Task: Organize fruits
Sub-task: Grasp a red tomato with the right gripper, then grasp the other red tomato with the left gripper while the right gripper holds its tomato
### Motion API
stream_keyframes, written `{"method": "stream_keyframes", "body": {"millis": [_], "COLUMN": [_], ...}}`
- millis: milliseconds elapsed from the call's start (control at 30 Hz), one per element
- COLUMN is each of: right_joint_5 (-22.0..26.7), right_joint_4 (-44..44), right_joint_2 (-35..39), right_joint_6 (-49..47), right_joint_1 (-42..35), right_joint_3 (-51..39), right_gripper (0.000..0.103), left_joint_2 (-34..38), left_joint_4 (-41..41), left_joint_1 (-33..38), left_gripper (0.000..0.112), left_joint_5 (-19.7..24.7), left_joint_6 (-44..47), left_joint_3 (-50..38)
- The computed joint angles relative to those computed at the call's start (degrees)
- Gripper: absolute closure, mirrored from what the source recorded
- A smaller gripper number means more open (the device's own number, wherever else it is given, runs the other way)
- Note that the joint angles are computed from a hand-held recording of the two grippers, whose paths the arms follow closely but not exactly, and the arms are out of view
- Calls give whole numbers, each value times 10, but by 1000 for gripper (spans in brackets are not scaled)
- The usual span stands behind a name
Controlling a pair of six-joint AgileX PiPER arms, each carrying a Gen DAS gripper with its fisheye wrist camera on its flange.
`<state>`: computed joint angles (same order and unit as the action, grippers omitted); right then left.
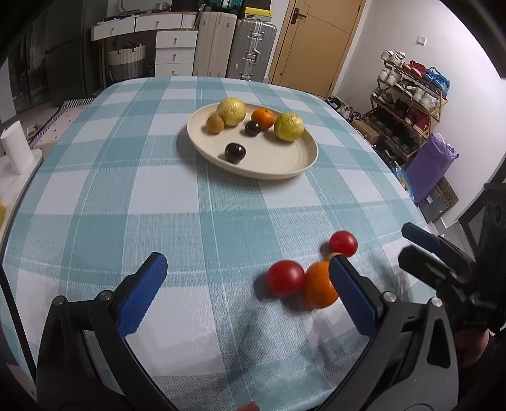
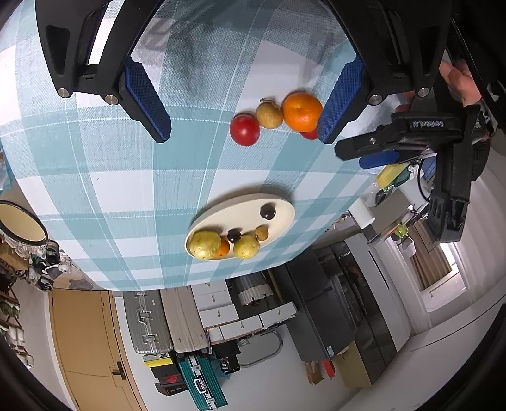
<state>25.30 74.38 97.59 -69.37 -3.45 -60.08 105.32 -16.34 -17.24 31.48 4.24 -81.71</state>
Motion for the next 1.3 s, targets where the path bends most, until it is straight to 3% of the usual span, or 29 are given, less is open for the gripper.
{"method": "stream_keyframes", "body": {"millis": [233,400,467,533,800,867,1167,1300], "right_joint_5": [6,20,32,34,52,58,84,85], "right_joint_4": [-25,-48,-63,-92,-169,-179,-196,-171], "right_joint_2": [28,57,71,83,116,120,135,131], "right_joint_6": [37,61,81,119,198,205,221,201], "right_joint_1": [5,12,12,15,23,23,19,16], "right_joint_3": [-23,-53,-70,-88,-135,-141,-161,-156], "right_gripper": [8,19,30,33,57,71,76,76], "left_joint_2": [7,23,28,35,56,52,66,93], "left_joint_4": [-20,-53,-64,-75,-109,-114,-191,-241], "left_joint_1": [7,18,22,26,34,33,52,71], "left_gripper": [11,11,11,11,11,11,11,11], "left_joint_5": [-3,1,2,7,32,29,76,133], "left_joint_6": [21,50,59,69,116,130,205,216], "left_joint_3": [2,-16,-21,-30,-52,-44,-54,-87]}}
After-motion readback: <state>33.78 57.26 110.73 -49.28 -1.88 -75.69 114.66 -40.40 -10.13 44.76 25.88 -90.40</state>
